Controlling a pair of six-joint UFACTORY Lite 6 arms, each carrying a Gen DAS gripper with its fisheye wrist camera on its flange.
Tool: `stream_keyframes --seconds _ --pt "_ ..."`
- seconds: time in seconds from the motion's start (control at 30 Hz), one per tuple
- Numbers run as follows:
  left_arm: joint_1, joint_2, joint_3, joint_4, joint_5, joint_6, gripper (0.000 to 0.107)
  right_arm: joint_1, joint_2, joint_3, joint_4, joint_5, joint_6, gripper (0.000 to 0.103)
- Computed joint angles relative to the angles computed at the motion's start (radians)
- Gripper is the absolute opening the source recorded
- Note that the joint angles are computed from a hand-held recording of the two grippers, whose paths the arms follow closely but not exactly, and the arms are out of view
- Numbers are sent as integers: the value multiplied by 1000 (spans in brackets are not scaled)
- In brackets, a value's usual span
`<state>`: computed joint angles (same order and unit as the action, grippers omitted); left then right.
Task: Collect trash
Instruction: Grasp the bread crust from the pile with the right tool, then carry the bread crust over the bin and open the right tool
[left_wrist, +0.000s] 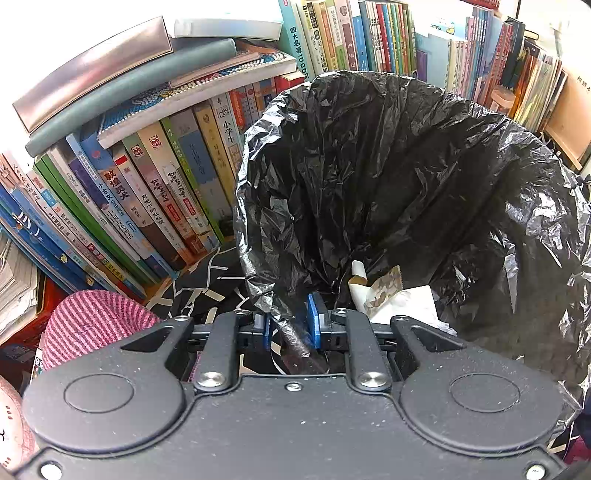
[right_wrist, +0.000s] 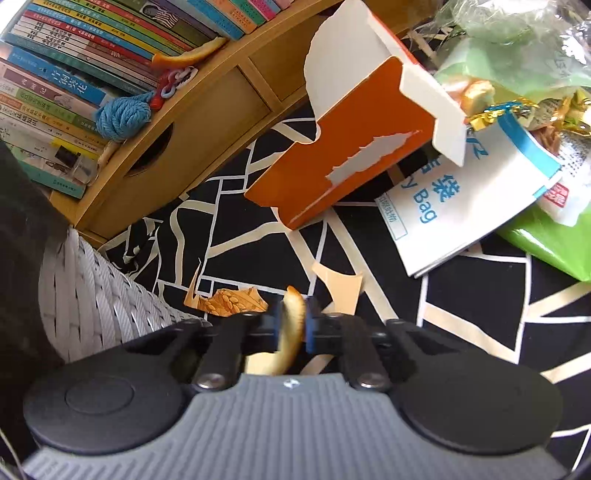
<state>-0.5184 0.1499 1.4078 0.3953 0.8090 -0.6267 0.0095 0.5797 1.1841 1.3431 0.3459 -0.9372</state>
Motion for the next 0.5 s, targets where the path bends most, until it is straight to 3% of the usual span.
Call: stream_keyframes --seconds 0.2,0.43,0.5 --pt "-1 2 0 0 -5 -3 18 -33 -102 -72 -68 -32 99 12" --pt "4 -2 -7 -5 -14 -2 18 -76 -250 -72 -513 -14 498 12" --pt "8 -5 -11 -8 -18 2 18 -97 -311 -89 -546 7 504 12"
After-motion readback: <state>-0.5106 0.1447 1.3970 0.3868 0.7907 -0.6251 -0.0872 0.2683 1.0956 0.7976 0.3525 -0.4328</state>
